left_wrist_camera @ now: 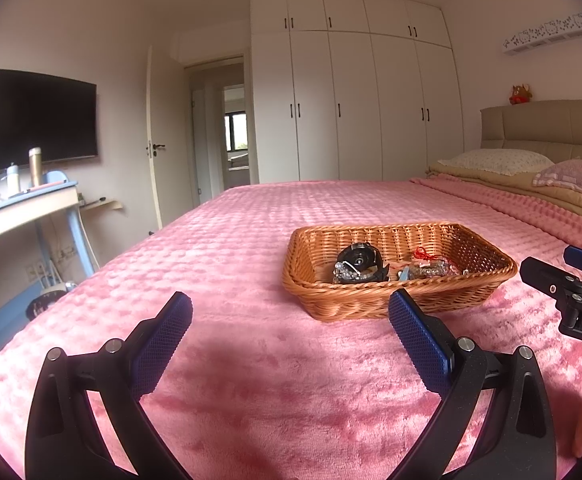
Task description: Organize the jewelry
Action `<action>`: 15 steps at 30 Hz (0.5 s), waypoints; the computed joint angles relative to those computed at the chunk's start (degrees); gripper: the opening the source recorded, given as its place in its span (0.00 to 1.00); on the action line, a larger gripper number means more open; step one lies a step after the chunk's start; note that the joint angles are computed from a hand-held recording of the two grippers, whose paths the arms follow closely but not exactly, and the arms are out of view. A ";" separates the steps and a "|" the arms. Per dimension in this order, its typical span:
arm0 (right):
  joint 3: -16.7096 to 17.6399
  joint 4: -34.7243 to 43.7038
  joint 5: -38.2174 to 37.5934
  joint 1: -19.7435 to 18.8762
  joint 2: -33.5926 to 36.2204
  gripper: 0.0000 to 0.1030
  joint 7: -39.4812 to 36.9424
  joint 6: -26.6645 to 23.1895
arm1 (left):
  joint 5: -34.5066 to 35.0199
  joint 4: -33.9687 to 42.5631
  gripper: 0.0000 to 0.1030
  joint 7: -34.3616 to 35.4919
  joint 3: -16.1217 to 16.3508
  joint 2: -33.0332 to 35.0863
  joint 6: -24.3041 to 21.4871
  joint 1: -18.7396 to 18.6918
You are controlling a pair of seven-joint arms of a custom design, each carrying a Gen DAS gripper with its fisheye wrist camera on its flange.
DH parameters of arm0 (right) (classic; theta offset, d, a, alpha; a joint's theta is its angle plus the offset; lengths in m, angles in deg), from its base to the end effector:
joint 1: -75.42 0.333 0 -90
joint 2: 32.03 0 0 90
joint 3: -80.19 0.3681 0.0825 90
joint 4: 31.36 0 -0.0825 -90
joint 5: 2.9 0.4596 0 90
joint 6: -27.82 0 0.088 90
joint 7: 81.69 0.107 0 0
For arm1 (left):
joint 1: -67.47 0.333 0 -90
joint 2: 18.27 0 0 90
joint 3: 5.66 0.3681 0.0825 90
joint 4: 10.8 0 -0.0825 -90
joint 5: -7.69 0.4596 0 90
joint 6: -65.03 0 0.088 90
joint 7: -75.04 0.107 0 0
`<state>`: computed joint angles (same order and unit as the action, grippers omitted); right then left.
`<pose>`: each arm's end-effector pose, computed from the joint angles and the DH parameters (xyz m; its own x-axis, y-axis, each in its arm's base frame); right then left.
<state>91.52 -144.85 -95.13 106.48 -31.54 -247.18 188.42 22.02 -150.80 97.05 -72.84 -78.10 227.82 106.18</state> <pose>0.4537 0.4779 0.5346 0.3402 -0.9380 -0.0672 -0.3717 -0.0685 -0.9258 0.4059 -0.3455 0.5130 0.2962 -0.9528 -0.0667 -0.2772 -0.0189 -0.9606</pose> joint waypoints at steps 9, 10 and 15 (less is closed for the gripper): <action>-0.03 0.06 0.01 0.04 0.10 0.91 0.00 -0.02 | 0.19 0.13 0.93 -0.05 0.01 0.11 -0.16 -0.05; -0.02 0.05 -0.19 0.07 0.07 0.91 0.27 -0.18 | 0.23 0.13 0.93 -0.03 0.03 0.14 -0.13 -0.01; -0.10 0.07 0.12 -0.01 0.16 0.91 0.25 0.17 | 0.13 0.03 0.93 0.02 0.26 0.88 -0.05 -0.33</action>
<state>91.42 -144.78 -95.01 106.47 -31.38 -246.93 188.58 22.16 -150.77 97.07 -72.58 -77.22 227.76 105.85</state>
